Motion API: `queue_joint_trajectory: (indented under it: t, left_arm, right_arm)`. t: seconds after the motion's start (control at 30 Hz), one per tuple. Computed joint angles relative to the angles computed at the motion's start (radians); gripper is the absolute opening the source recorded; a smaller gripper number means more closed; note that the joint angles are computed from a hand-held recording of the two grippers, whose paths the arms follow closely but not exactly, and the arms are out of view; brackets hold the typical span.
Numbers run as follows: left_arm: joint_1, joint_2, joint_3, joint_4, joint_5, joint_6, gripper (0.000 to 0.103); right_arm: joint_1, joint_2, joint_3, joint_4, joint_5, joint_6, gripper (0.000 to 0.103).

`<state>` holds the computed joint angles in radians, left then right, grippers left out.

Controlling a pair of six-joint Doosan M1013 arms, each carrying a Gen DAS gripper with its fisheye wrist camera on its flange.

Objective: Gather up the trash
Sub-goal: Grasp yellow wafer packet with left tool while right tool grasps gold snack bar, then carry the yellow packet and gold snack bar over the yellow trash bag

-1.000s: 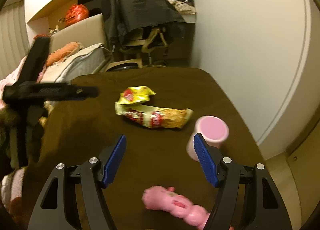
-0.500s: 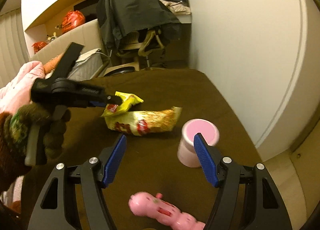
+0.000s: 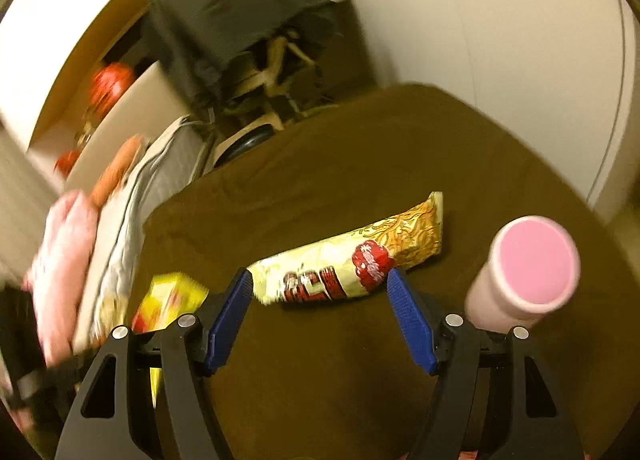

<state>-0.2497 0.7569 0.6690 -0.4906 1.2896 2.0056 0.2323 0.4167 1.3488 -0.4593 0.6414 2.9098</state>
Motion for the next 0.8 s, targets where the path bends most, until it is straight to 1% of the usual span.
queue_joint_trajectory:
  t: [0.07, 0.13, 0.23, 0.27, 0.3, 0.37, 0.4, 0.5, 0.67, 0.8]
  left_arm:
    - [0.01, -0.022, 0.045, 0.001, -0.026, 0.017, 0.01]
    - [0.02, -0.037, 0.076, -0.014, -0.031, 0.035, 0.01]
    - [0.031, -0.041, 0.093, -0.031, -0.025, 0.056, 0.01]
    - [0.034, -0.042, 0.097, -0.037, -0.022, 0.061, 0.01]
    - [0.037, -0.049, 0.109, -0.045, -0.022, 0.071, 0.01]
    - [0.045, -0.052, 0.116, -0.062, -0.015, 0.081, 0.01]
    - [0.048, -0.05, 0.114, -0.072, -0.008, 0.079, 0.01]
    - [0.058, -0.051, 0.119, -0.095, 0.013, 0.068, 0.01]
    - [0.062, -0.069, 0.152, -0.11, 0.02, 0.083, 0.01]
    - [0.067, -0.08, 0.17, -0.11, 0.02, 0.092, 0.01]
  right_arm:
    - [-0.001, 0.031, -0.042, 0.0, 0.065, 0.034, 0.066]
    - [-0.009, 0.06, -0.082, 0.052, 0.115, 0.013, 0.066]
    - [-0.02, 0.083, -0.107, 0.098, 0.133, -0.021, 0.066]
    - [-0.024, 0.085, -0.105, 0.108, 0.122, -0.023, 0.065]
    - [-0.024, 0.084, -0.1, 0.095, 0.109, -0.011, 0.061]
    - [-0.027, 0.083, -0.097, 0.102, 0.085, -0.041, 0.049]
    - [-0.028, 0.082, -0.097, 0.105, 0.077, -0.06, 0.037]
    - [-0.03, 0.076, -0.1, 0.133, 0.057, -0.143, 0.027]
    - [-0.015, 0.048, -0.073, 0.199, 0.025, -0.285, 0.022]
    - [0.016, 0.011, -0.036, 0.185, 0.006, -0.344, 0.021]
